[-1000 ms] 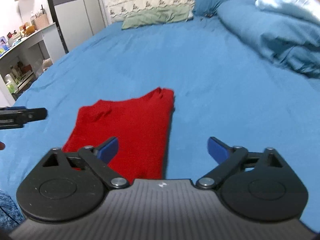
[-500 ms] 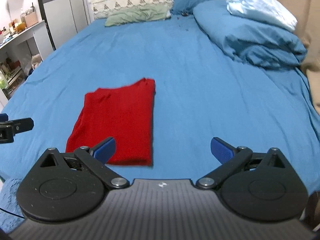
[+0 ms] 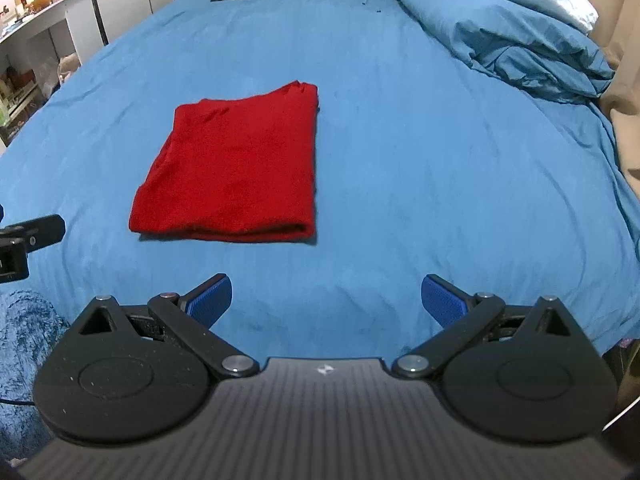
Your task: Fold small clothes
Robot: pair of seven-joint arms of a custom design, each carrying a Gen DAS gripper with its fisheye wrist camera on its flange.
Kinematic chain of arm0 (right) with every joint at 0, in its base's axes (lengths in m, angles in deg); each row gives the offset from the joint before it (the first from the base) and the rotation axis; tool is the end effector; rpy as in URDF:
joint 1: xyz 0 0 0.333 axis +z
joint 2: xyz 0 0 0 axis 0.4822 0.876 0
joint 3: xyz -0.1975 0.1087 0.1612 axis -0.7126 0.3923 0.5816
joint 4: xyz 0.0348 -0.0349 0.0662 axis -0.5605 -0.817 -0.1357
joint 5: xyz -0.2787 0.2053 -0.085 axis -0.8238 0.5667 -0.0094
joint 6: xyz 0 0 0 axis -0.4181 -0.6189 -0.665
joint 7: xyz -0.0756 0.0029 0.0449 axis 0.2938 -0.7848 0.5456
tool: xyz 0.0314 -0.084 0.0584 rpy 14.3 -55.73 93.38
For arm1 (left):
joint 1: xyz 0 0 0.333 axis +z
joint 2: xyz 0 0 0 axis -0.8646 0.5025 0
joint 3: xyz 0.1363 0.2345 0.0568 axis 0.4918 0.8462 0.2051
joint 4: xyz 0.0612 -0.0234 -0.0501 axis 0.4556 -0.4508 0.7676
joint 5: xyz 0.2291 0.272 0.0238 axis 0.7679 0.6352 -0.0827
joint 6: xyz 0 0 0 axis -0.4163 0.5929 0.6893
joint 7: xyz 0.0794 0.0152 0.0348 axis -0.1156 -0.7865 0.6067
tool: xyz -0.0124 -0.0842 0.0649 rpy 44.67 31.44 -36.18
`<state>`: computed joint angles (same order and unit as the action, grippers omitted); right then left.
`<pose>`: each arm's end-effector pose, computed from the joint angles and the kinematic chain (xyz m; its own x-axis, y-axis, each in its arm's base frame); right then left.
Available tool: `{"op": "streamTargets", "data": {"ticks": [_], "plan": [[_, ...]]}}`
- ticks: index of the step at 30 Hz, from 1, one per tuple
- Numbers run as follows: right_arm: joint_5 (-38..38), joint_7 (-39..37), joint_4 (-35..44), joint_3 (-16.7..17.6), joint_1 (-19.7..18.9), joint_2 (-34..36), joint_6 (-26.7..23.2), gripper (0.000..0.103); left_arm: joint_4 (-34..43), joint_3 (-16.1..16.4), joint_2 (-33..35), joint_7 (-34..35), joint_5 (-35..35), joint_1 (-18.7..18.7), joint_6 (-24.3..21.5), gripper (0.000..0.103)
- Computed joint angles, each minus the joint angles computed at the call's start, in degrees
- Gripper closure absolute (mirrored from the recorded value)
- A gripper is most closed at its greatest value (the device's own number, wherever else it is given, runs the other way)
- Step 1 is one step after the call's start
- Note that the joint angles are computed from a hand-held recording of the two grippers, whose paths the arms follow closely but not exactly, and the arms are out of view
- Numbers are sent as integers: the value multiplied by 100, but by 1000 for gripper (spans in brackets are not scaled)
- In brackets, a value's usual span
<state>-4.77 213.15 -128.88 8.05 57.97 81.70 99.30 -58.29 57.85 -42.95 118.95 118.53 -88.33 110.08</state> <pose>0.5865 0.3178 0.3814 -0.1100 -0.9935 0.0283 -0.7850 0.0693 -0.6157 0.6331 -0.3054 0.3828 -0.1463 -0.9875 -0.0584 -0.6837 0.1436 -0.7155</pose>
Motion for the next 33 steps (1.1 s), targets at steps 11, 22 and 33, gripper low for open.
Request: {"op": "streamTargets", "data": {"ticks": [11,22,33], "plan": [[23,2,40,15,5,11,-104,0,-89,147,-22,-143,222,-114,153,0],[50,51,68,11,25,24,-99,0,-105,212,-42,-333,407,-195,168,0],[46,100,70,9,42,14,-116,0,-117,230,-75,-522,677,-206,170,0]]}}
